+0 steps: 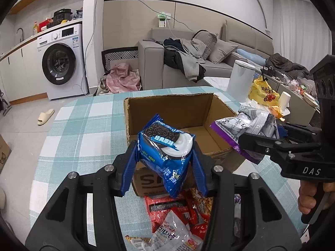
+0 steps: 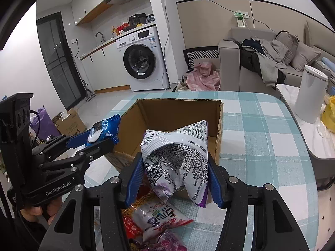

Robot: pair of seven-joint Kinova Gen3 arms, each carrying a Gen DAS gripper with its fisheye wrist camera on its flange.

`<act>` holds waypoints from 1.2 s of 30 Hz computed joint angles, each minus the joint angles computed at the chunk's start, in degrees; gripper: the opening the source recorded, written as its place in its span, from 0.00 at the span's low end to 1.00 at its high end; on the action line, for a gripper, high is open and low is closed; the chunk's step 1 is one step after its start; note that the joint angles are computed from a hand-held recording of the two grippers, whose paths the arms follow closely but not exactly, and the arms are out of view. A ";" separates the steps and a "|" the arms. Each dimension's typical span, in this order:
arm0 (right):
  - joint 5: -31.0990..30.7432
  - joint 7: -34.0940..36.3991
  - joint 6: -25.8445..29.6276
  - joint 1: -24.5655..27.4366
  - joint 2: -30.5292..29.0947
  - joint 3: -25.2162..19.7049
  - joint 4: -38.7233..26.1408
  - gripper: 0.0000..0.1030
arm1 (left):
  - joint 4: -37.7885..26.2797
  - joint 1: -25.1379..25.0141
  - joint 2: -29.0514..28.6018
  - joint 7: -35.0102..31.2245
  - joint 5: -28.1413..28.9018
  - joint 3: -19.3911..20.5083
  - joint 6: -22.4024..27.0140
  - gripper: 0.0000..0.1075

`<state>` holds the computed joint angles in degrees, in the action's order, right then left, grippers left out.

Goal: Organize snacks
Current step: 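Carry both packs into the cardboard box and open both tools, then withdraw both tools from the box back toward the snack pile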

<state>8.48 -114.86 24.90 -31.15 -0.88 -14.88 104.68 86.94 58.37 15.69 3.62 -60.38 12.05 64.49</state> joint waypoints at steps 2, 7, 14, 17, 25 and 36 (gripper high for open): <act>-0.43 0.41 0.29 0.04 0.81 0.20 -0.84 0.55 | -0.41 -0.69 0.43 -0.86 0.46 -0.16 -0.76 0.43; -0.01 0.67 1.84 -0.48 2.85 0.83 -3.25 0.55 | -0.94 -1.77 1.36 -2.37 1.38 -1.15 -2.55 0.43; 0.46 0.83 2.76 -1.58 5.21 1.76 -5.05 0.55 | -1.15 -3.37 2.14 -4.54 3.99 -2.39 -5.27 0.43; -0.45 1.56 1.87 -1.51 5.21 2.06 -4.74 0.55 | -1.04 -3.24 2.31 -4.64 4.26 -2.88 -5.74 0.43; 0.17 1.42 1.07 -1.25 2.67 1.95 -2.55 0.68 | 0.25 -1.59 1.57 -3.07 1.90 -3.08 -4.77 0.77; -0.13 0.00 -0.99 1.50 -2.98 -0.20 2.73 0.99 | 3.26 1.81 -1.30 2.78 -0.90 0.73 1.23 0.95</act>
